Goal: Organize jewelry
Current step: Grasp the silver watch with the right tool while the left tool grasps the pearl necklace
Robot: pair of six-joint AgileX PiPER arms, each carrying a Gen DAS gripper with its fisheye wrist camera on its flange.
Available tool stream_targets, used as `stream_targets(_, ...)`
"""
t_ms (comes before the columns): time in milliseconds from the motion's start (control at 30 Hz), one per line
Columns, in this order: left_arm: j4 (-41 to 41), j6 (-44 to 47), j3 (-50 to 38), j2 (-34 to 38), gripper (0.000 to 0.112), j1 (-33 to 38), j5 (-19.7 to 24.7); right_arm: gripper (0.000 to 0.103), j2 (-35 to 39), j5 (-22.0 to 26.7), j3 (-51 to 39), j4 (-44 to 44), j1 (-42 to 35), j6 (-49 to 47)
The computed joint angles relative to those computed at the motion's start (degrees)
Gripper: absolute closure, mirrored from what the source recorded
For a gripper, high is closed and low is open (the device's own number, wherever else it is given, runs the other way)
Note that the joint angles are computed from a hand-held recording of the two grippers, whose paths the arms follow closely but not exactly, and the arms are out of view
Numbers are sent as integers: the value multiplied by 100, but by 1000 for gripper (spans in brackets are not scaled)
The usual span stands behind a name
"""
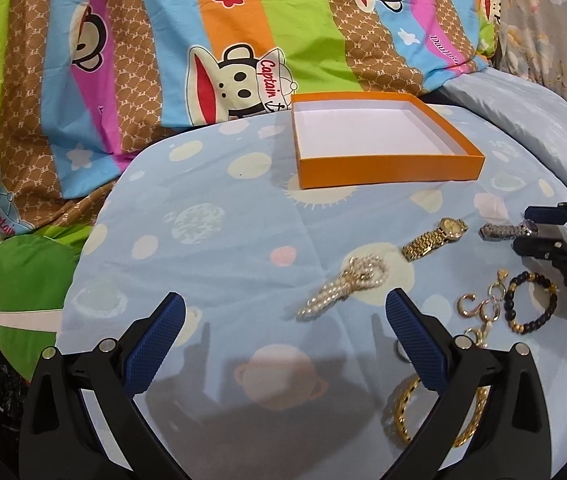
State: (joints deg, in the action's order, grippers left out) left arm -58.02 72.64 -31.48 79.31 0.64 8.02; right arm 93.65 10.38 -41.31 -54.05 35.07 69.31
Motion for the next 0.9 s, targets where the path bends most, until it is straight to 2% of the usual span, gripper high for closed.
stream_targets(133, -256, 224, -119, 184, 14, -7, 114, 75, -163, 93, 178, -296, 115, 475)
stream_targets(333, -418, 310, -271, 566, 16, -323, -13, 75, -381, 498, 446, -1104, 538, 2042)
stream_targets(400, -128, -8, -335, 674, 27, -408, 18, 75, -397, 612, 479, -1241, 653, 2410)
stream_targets(433, 303, -454, -410, 759, 31, -457, 52, 75, -389, 665, 472, -1276, 693, 2508)
stream_targets(467, 752, -941, -503, 855, 42, -488, 110, 75, -388, 694, 469, -1283, 712, 2568)
stream_targets(500, 972, -1198, -589, 939, 47, -480, 215, 75, -394, 694, 476, -1302, 713, 2660)
stream_targets(533, 962, -1262, -662, 989, 47, -431, 344, 75, -403, 679, 487, -1320, 707, 2738)
stream_targets(633, 684, -1063, -611, 928, 59, -391, 400, 75, -421, 681, 506, -1377, 731, 2952)
stream_targets(800, 332, -755, -409, 703, 90, -370, 519, 75, -493, 720, 580, -1473, 850, 3310)
stream_targets(900, 185, -597, -329, 555, 97, -237, 838, 75, -607, 802, 669, -1622, 998, 3691)
